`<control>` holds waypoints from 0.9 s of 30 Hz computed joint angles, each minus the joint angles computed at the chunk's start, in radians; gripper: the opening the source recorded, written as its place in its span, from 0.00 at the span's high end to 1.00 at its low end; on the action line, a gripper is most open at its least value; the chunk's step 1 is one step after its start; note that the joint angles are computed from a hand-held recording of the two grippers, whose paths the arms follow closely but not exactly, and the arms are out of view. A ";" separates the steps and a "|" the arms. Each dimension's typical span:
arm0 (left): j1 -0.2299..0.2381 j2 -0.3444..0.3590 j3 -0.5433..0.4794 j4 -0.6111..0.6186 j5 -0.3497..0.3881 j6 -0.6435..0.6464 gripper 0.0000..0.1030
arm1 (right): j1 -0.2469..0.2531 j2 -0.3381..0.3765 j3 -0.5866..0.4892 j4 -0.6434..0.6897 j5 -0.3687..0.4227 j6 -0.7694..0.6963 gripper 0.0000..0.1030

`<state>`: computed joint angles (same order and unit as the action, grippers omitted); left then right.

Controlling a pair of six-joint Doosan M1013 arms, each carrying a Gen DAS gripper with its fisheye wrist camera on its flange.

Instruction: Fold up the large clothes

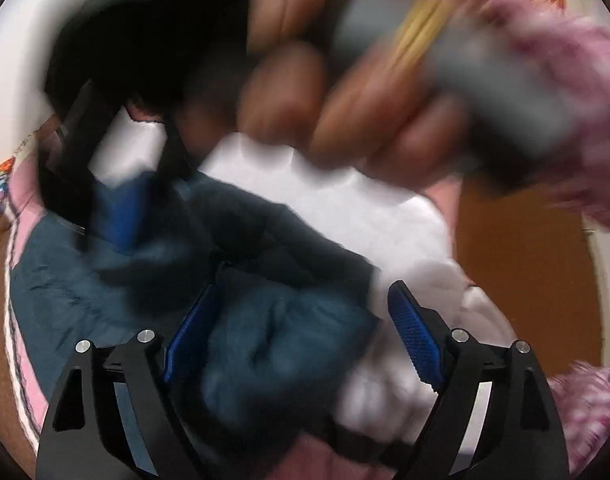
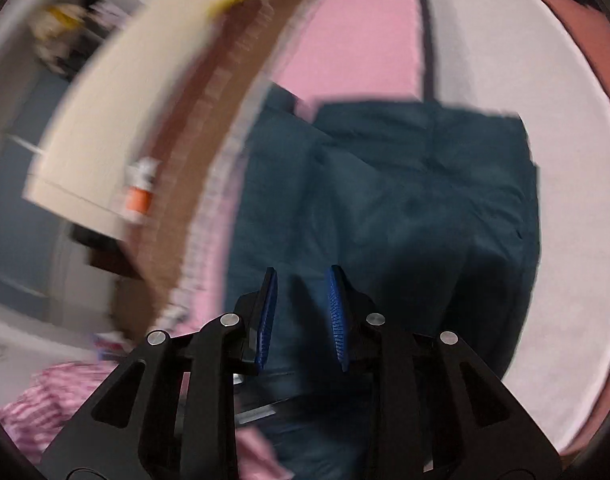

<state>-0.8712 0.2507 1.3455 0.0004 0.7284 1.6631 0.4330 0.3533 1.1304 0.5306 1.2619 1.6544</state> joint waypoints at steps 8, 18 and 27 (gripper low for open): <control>0.034 -0.135 0.081 0.122 0.055 -0.246 0.20 | 0.005 0.010 0.063 -0.084 -0.071 0.151 0.91; 0.071 -0.154 0.124 0.225 0.081 -0.589 0.25 | 0.123 -0.228 0.252 -0.186 -0.315 0.216 0.82; 0.046 -0.140 0.124 0.378 0.196 -0.771 0.25 | 0.151 -0.199 0.357 -0.317 -0.261 0.434 0.94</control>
<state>-0.8253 0.1108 1.4694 0.3789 0.9248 0.8917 0.5842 0.1546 1.4873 0.2133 1.0012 2.0881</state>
